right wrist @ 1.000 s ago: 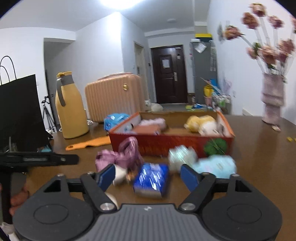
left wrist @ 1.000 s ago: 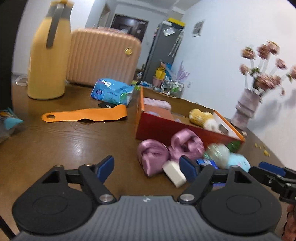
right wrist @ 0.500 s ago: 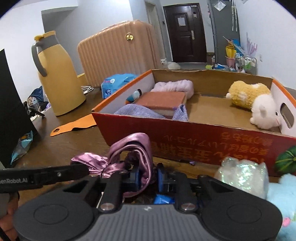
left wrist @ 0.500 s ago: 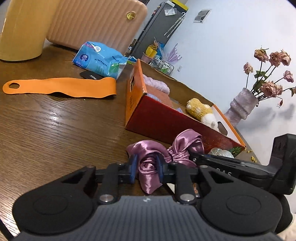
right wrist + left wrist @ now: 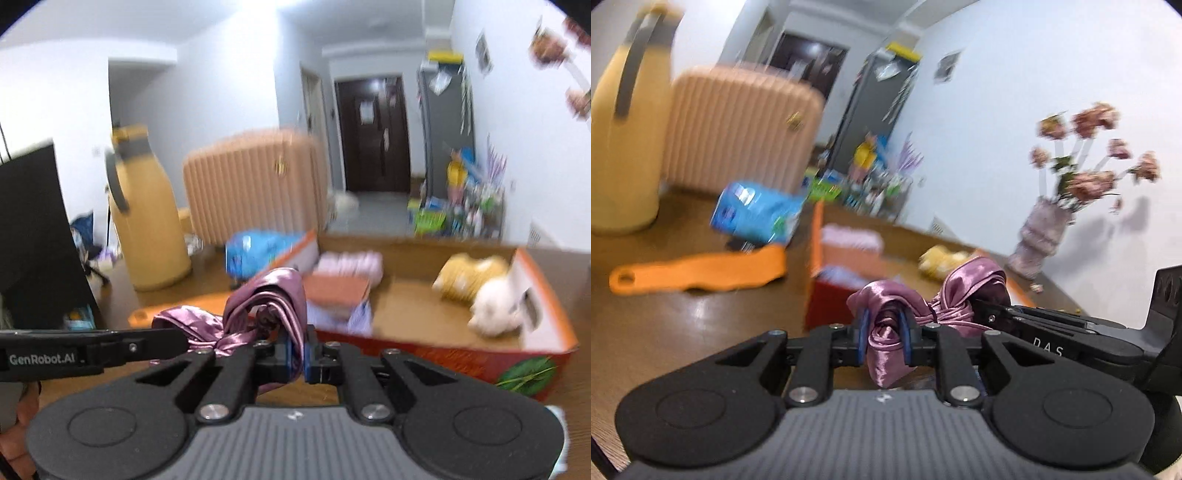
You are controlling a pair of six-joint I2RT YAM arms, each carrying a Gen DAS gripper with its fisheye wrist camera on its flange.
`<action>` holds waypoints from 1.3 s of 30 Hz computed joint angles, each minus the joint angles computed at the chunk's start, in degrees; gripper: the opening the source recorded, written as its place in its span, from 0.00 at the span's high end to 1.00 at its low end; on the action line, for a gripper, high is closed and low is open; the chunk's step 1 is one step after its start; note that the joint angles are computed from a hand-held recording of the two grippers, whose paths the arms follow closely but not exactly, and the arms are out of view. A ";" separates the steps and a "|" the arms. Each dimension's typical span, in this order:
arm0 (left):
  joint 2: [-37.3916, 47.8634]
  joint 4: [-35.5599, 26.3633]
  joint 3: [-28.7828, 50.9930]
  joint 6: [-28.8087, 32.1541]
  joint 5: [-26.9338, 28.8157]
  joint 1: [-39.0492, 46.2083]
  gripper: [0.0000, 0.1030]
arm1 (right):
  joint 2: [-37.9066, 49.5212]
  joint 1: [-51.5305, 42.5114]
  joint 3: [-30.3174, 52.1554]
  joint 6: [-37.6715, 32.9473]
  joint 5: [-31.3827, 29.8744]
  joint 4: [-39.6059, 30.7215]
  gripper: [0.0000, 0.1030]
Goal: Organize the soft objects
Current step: 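Grasp the pink satin bow with the right gripper while the left gripper grasps it too, then carry the pink bow into the box and open both grippers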
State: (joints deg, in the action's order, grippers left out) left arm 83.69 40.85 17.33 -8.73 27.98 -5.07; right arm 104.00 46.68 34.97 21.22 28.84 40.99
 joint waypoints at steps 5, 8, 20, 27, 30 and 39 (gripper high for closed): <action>-17.61 -7.25 -8.72 -1.85 -2.53 -7.84 0.83 | -14.02 10.46 -12.46 6.23 12.94 -2.94 0.94; -22.30 -8.99 -13.58 -5.06 -5.59 -15.39 0.83 | -21.97 19.08 -19.19 18.49 20.58 -11.53 0.94; -21.48 -11.08 -13.20 -8.71 -18.52 -34.03 0.83 | -26.75 37.78 -22.34 58.32 34.48 -44.34 0.94; -7.82 -13.46 4.20 -0.60 -10.92 -24.54 0.83 | -36.93 12.85 -28.38 16.70 18.16 -13.93 0.94; 4.83 -19.34 20.69 2.37 -9.75 -20.65 0.83 | -30.92 -6.27 -20.44 3.55 -0.07 -7.63 0.94; 50.60 -53.23 85.44 0.26 -10.51 -13.58 0.83 | 15.67 -32.27 38.30 3.72 -30.51 -35.45 0.94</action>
